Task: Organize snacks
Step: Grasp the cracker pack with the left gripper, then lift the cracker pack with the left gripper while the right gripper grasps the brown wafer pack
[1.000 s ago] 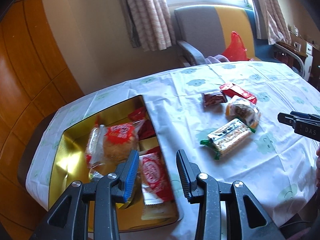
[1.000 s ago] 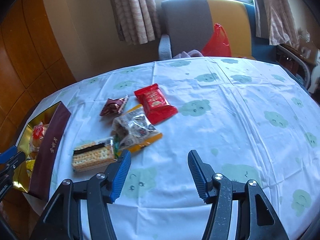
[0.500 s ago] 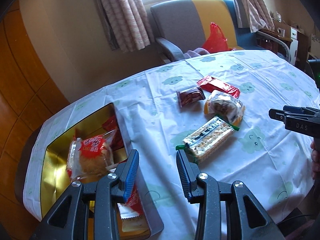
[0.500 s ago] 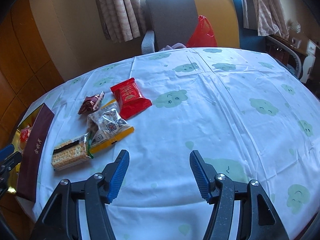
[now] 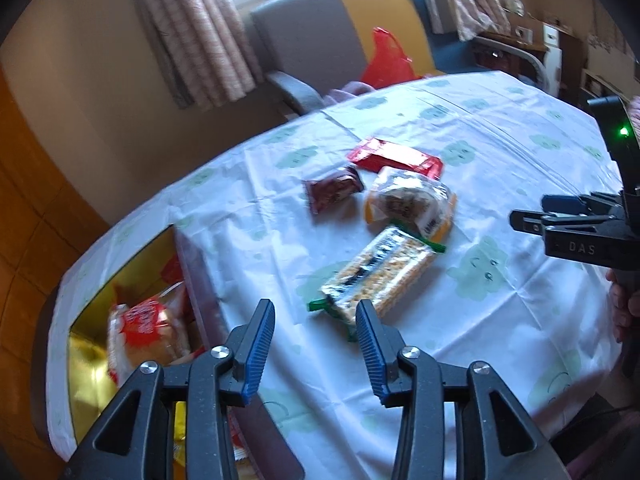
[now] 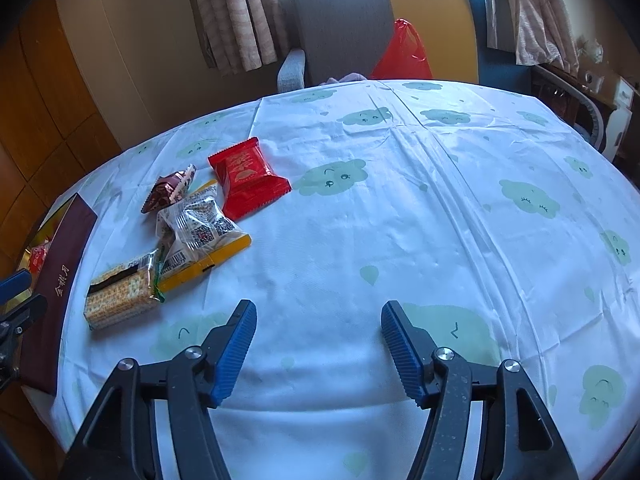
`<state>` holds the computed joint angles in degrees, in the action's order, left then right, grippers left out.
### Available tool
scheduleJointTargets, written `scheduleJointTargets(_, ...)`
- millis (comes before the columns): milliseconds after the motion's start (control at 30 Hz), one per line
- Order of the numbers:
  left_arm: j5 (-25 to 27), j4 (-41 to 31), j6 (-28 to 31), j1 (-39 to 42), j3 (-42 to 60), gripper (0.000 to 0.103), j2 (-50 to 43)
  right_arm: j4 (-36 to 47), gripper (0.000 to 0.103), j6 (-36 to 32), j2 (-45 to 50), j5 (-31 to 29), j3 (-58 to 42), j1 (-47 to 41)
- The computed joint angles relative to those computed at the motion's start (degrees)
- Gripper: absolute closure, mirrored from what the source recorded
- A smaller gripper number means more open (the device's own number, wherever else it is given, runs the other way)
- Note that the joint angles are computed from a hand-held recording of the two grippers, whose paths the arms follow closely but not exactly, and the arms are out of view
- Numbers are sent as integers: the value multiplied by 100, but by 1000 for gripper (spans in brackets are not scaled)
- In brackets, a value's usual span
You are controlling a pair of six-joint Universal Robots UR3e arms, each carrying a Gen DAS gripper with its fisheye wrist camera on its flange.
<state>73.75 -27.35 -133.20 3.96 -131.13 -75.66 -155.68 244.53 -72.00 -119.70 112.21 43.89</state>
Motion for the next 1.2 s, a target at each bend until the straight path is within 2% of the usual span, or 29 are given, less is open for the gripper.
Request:
scheduleJointTargets(100,-37,-372,227,-122,359,46,-335,7,33,-115,73,-37,-66,26)
scheduleJointTargets(200,35,-213,407,-311,530,43,-684,-4,28,-243,172,-59,-152,55)
scheduleJointTargets(300,125,-401,587,-527,923,40,-1122,-103,25,-305,222,-76,-141,71)
scheduleJointTargets(400,241,-566,872,-794,1277,33,-1557,-219,22,-398,254,-65,-112,71)
scheduleJointTargets(467,347,-598,1021,-955,1475,23,-1821,-284,20,-438,273,-64,-95,78)
scheduleJointTargets(533,488,-741,1089,-1122,1775,21,-2136,-347,18,-482,292,-60,-82,83)
scheduleJointTargets(633,651,-758,989,-1300,2105,21,-2564,-406,15,-555,337,-66,-93,99)
scheduleJointTargets(733,425,-1210,721,-1194,2484,23,-2817,-389,14,-614,410,-109,-157,128)
scheduleJointTargets(767,261,-1544,603,-1102,2640,34,-2869,-387,13,-635,432,-130,-173,139)
scheduleJointTargets(800,94,-1824,516,-1003,2739,38,-2890,-381,13,-651,449,-154,-187,154)
scheduleJointTargets(833,-25,-1874,393,-914,2688,47,-2850,-379,12,-672,468,-172,-200,166)
scheduleJointTargets(867,-28,-1727,325,-884,2544,55,-2772,-380,11,-689,488,-189,-213,177)
scheduleJointTargets(967,-18,-1041,29,-766,1766,56,-2322,-314,11,-734,531,-234,-270,207)
scheduleJointTargets(1133,-143,-245,-54,-351,188,56,-1168,-136,11,-833,554,-236,-369,214)
scheduleJointTargets(1200,-229,-163,-111,-129,-215,56,-801,-20,11,-865,551,-215,-430,204)
